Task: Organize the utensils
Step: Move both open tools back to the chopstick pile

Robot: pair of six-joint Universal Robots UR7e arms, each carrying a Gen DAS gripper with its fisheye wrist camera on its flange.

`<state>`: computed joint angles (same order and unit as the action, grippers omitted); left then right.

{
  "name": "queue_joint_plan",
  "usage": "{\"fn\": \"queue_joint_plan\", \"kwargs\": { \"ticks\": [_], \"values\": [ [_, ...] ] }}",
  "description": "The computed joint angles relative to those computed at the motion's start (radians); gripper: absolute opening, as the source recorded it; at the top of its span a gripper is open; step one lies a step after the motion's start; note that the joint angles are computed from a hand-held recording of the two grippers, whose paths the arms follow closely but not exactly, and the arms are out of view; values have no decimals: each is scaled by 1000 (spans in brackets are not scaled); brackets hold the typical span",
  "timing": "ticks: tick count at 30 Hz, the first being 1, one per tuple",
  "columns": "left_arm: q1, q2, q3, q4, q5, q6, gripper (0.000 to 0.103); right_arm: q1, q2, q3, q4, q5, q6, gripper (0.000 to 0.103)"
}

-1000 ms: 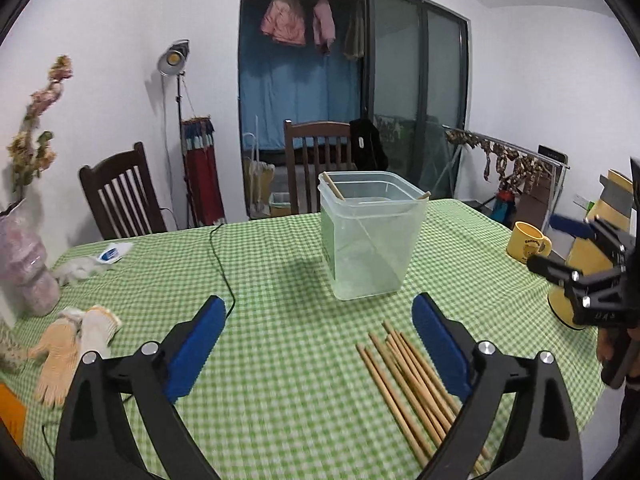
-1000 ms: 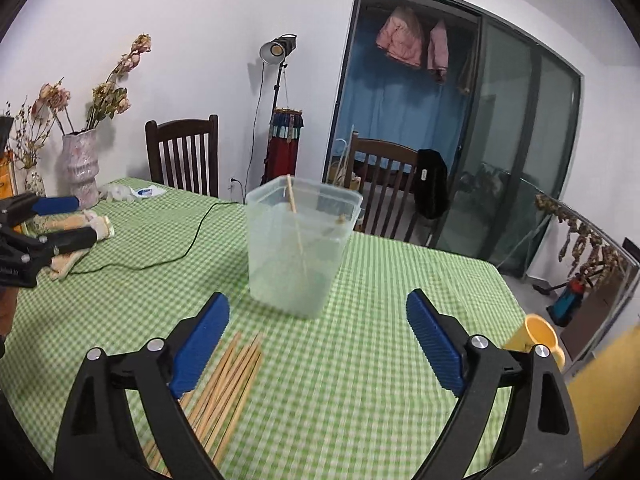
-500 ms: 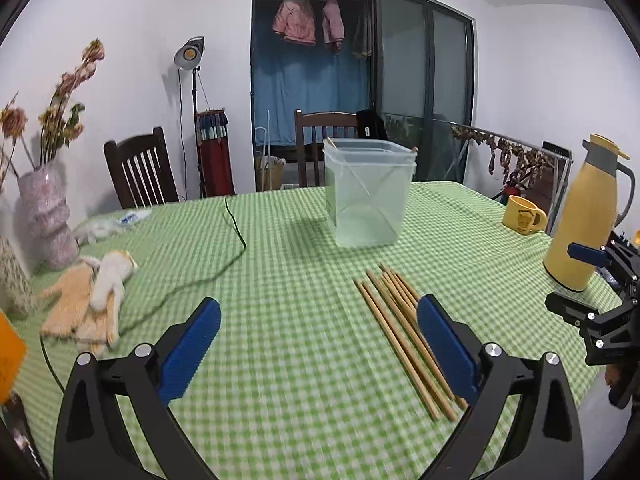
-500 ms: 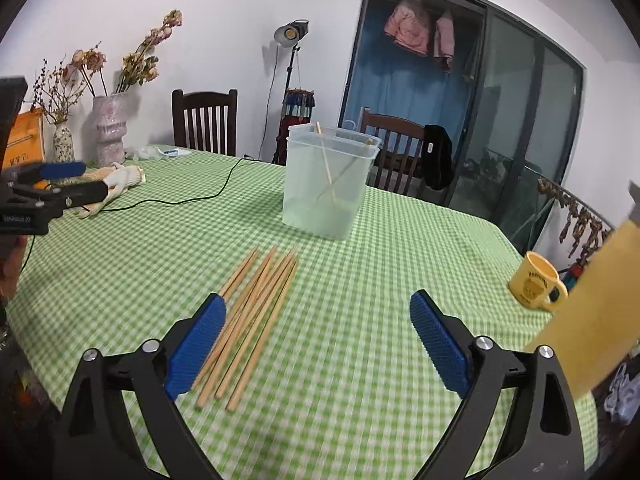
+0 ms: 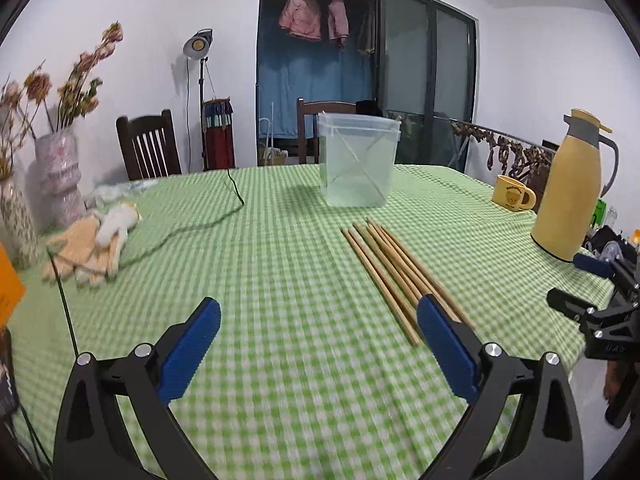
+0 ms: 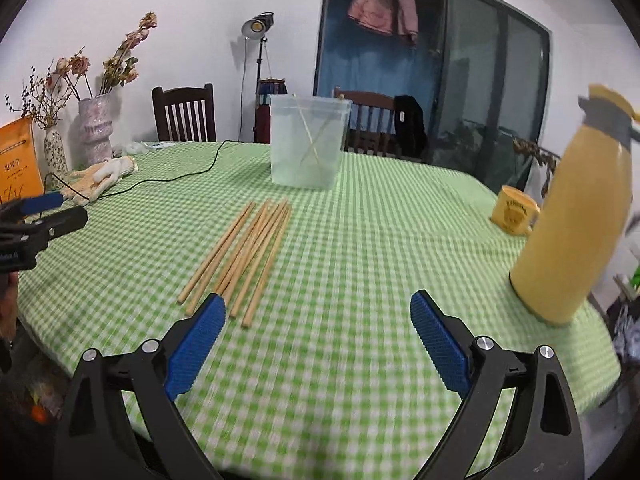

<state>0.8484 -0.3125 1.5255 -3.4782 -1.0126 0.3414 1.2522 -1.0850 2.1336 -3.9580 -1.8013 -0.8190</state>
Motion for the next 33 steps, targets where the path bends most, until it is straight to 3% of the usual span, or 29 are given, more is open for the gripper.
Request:
{"fn": "queue_joint_plan", "kwargs": {
  "ticks": [9, 18, 22, 26, 27, 28, 29, 31, 33],
  "values": [
    [2, -4, 119, -104, 1, 1, 95, -32, 64, 87, -144, 57, 39, 90],
    [6, 13, 95, -44, -5, -37, 95, -22, 94, 60, -139, 16, 29, 90],
    [4, 24, 67, -2, -1, -27, 95, -30, 83, 58, -118, 27, 58, 90],
    [10, 57, -20, 96, -53, 9, 95, -31, 83, 33, -97, 64, 74, 90],
    [11, 67, -51, 153, -51, 20, 94, -30, 85, 25, -87, 74, 74, 90],
    [10, 76, -74, 197, -42, 24, 86, -28, 87, 19, -81, 80, 70, 90],
    [8, 86, -105, 261, -27, 25, 79, -28, 88, 12, -72, 93, 61, 88],
    [12, 97, -147, 333, -35, 20, 78, -24, 83, -4, -24, 100, 42, 73],
    [17, 101, -176, 382, -55, 4, 78, -23, 77, -22, 30, 93, 50, 64]
  ]
}}
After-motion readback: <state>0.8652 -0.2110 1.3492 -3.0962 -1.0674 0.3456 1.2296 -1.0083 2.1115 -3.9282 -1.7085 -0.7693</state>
